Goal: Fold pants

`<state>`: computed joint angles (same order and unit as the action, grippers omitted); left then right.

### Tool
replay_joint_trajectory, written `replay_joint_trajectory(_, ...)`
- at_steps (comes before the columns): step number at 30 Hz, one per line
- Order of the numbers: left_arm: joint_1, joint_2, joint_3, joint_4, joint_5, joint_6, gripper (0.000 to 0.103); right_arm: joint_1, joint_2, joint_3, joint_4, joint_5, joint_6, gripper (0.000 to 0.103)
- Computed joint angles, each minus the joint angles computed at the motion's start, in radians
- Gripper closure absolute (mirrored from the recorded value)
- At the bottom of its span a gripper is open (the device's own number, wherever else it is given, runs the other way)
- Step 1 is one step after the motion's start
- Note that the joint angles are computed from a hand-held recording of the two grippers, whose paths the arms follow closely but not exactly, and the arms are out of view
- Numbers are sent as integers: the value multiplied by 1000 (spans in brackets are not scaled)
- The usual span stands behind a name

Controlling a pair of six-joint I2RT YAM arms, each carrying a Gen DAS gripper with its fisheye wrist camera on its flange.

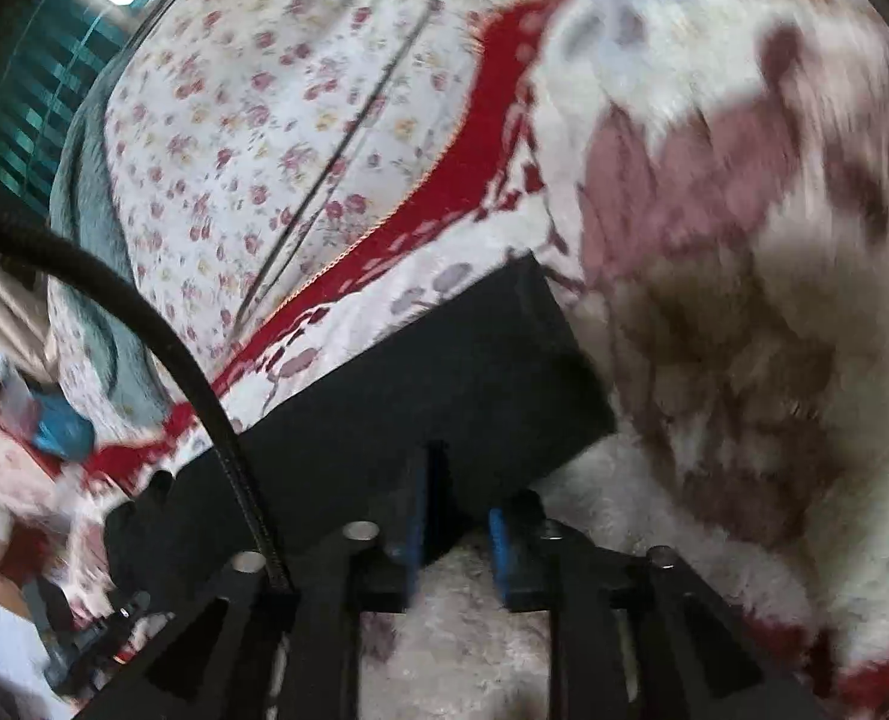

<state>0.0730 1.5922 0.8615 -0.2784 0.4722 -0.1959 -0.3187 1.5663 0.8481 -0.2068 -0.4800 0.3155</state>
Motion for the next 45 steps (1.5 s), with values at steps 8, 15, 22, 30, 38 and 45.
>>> replay_joint_trajectory(8,256,-193,-27,-63,62,90,42,134,-157,-81,76,-259,34,58)
replay_joint_trajectory(15,356,31,157,-108,152,43,42,561,130,26,470,-391,369,58)
replay_joint_trajectory(22,376,233,308,-131,211,-27,42,757,383,242,651,-348,589,52)
replay_joint_trajectory(30,347,370,469,-106,241,-114,42,770,478,217,846,-273,794,51)
replay_joint_trajectory(38,312,370,497,-71,220,-102,90,769,439,131,959,-261,918,48)
replay_joint_trajectory(45,338,220,445,-51,316,-112,92,763,540,97,1250,-186,1183,47)
